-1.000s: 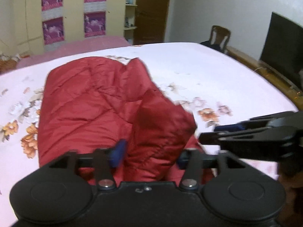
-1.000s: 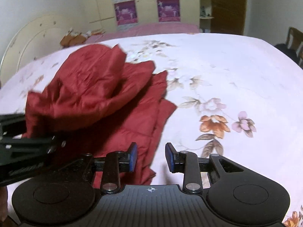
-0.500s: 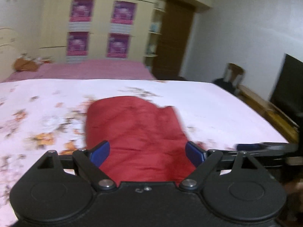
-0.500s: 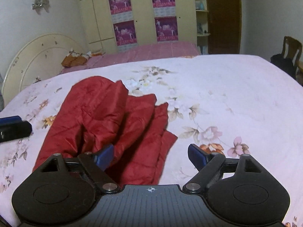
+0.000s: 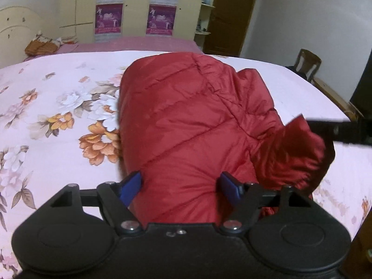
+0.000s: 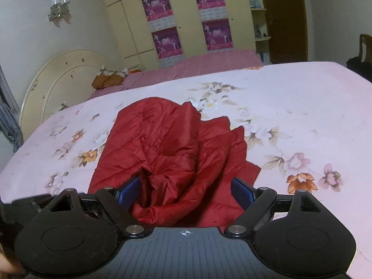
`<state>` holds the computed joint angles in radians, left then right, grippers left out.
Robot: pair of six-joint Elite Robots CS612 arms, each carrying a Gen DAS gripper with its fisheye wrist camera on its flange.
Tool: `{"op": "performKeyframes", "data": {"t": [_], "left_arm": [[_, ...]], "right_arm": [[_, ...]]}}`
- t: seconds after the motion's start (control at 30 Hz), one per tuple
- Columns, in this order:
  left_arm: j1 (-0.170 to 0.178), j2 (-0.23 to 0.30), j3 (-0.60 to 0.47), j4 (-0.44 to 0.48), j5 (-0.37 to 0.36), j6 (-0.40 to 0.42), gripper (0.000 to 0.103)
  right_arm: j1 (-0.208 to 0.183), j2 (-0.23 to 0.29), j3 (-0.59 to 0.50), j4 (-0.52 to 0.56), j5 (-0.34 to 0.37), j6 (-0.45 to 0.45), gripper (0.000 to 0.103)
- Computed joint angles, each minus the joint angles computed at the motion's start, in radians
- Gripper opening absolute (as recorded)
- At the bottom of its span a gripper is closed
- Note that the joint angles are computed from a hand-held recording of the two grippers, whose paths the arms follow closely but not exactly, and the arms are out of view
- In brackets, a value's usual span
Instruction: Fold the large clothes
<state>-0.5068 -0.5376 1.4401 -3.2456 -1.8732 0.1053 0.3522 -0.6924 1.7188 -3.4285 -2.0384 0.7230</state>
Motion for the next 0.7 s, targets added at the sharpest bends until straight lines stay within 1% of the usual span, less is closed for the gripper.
{"op": "performKeyframes", "data": {"t": [0.07,0.1,0.23,0.3,0.33,0.37,0.4,0.43,0.47,0.5,0.53,0.57,0.63,0.7], "left_arm": [[0.0,0.001,-0.003,0.008,-0.007,0.009,0.072],[0.0,0.001,-0.004,0.011,-0.009,0.015,0.072],[-0.004,0.006,-0.01,0.013,-0.002,0.051,0.072],[-0.005,0.008,-0.011,0.013,0.001,0.06,0.072],[-0.006,0.009,-0.013,0.015,0.001,0.064,0.072],[-0.007,0.01,-0.014,0.016,0.002,0.066,0.072],[-0.007,0.014,-0.019,0.017,0.001,0.069,0.072],[-0.006,0.015,-0.02,0.017,0.0,0.07,0.072],[-0.005,0.016,-0.023,0.02,-0.002,0.07,0.072],[-0.003,0.016,-0.025,0.027,-0.007,0.072,0.073],[-0.004,0.016,-0.026,0.031,-0.007,0.076,0.073],[-0.004,0.016,-0.026,0.033,-0.004,0.084,0.072],[-0.005,0.013,-0.026,0.037,0.0,0.086,0.073],[-0.002,0.01,-0.034,0.048,-0.003,0.053,0.074]], "right_arm": [[0.007,0.0,-0.002,-0.003,-0.046,0.0,0.084],[0.007,-0.001,-0.001,-0.013,-0.051,0.001,0.084],[0.003,0.002,0.004,-0.051,-0.015,0.017,0.084],[-0.001,0.005,0.001,-0.042,0.022,0.012,0.084],[-0.009,0.005,0.0,-0.015,0.07,0.012,0.084],[-0.014,0.006,-0.004,0.019,0.099,0.015,0.084],[-0.017,0.009,-0.009,0.063,0.12,0.018,0.084],[-0.019,0.013,-0.011,0.084,0.133,0.016,0.081],[-0.021,0.017,-0.013,0.101,0.144,0.012,0.071],[-0.026,0.021,-0.011,0.114,0.17,0.011,0.047],[-0.031,0.024,-0.004,0.1,0.196,0.019,0.039],[-0.034,0.029,0.003,0.08,0.214,0.024,0.036],[-0.034,0.032,0.008,0.071,0.213,0.001,0.028],[-0.034,0.03,0.017,0.055,0.212,-0.006,0.022]]}}
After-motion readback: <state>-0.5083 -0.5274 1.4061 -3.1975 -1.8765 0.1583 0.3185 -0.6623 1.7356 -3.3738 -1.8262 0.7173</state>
